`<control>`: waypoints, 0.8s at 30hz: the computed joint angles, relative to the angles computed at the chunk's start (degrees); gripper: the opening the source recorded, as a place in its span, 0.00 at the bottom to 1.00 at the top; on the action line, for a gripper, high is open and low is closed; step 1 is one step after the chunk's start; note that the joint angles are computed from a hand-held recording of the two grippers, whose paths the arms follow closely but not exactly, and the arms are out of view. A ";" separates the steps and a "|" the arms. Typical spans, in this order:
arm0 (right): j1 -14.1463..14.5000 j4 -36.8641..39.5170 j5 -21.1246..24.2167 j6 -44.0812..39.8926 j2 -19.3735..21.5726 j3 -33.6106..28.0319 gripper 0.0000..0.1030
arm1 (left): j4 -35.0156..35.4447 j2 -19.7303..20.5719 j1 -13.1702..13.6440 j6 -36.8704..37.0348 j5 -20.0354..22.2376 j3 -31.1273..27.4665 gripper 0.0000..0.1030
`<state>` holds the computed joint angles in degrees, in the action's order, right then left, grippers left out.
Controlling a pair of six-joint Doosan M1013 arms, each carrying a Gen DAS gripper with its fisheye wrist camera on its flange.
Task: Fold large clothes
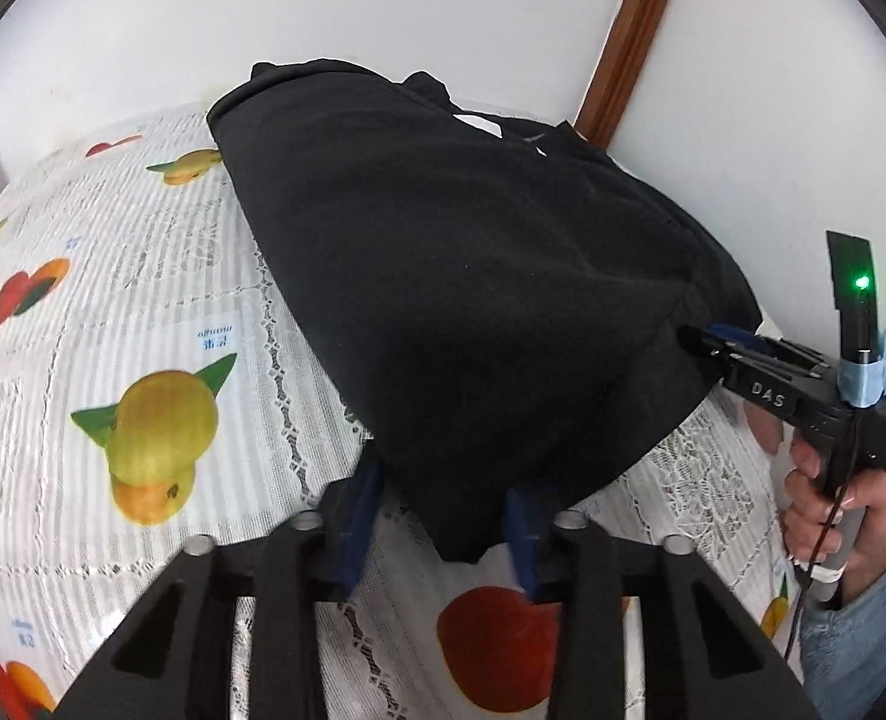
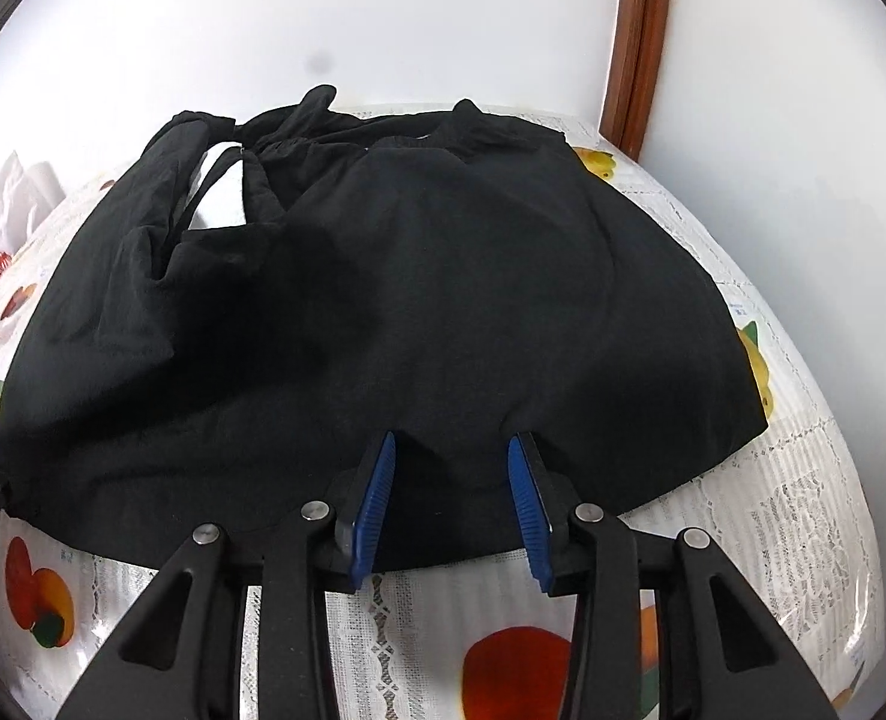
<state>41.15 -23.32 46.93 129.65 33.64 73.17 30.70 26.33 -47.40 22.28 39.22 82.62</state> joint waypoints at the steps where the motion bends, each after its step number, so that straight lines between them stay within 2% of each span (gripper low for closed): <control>1: 0.06 0.17 0.16 0.01 0.04 -0.13 0.39 | -0.29 -0.22 0.19 -0.17 -0.74 0.41 0.17; 4: 0.64 0.20 0.72 -0.55 0.44 -0.86 0.39 | 1.00 -1.03 0.30 -3.11 -1.21 1.66 0.09; 7: 1.34 1.39 0.79 -2.08 0.92 -1.79 0.39 | 1.31 -2.35 0.94 -5.53 -1.94 3.52 0.06; 13: 3.15 4.20 0.51 -5.25 2.39 -4.39 0.39 | 4.52 -6.28 1.95 -11.40 -3.04 9.11 0.05; 18: 5.28 5.72 0.20 -8.00 4.25 -7.45 0.40 | 6.08 -9.87 2.54 -15.23 -1.39 13.57 0.05; 20: 5.94 8.07 -0.17 -10.82 4.97 -8.76 0.42 | 5.76 -11.35 3.02 -16.17 -1.53 15.39 0.05; 22: 5.90 12.59 -0.45 -15.64 5.17 -9.46 0.49 | 4.56 -12.49 3.49 -15.75 -2.20 16.78 0.05; 24: 5.69 16.89 0.23 -19.58 5.19 -10.23 0.50 | 3.76 -13.14 3.62 -14.93 -2.51 17.45 0.06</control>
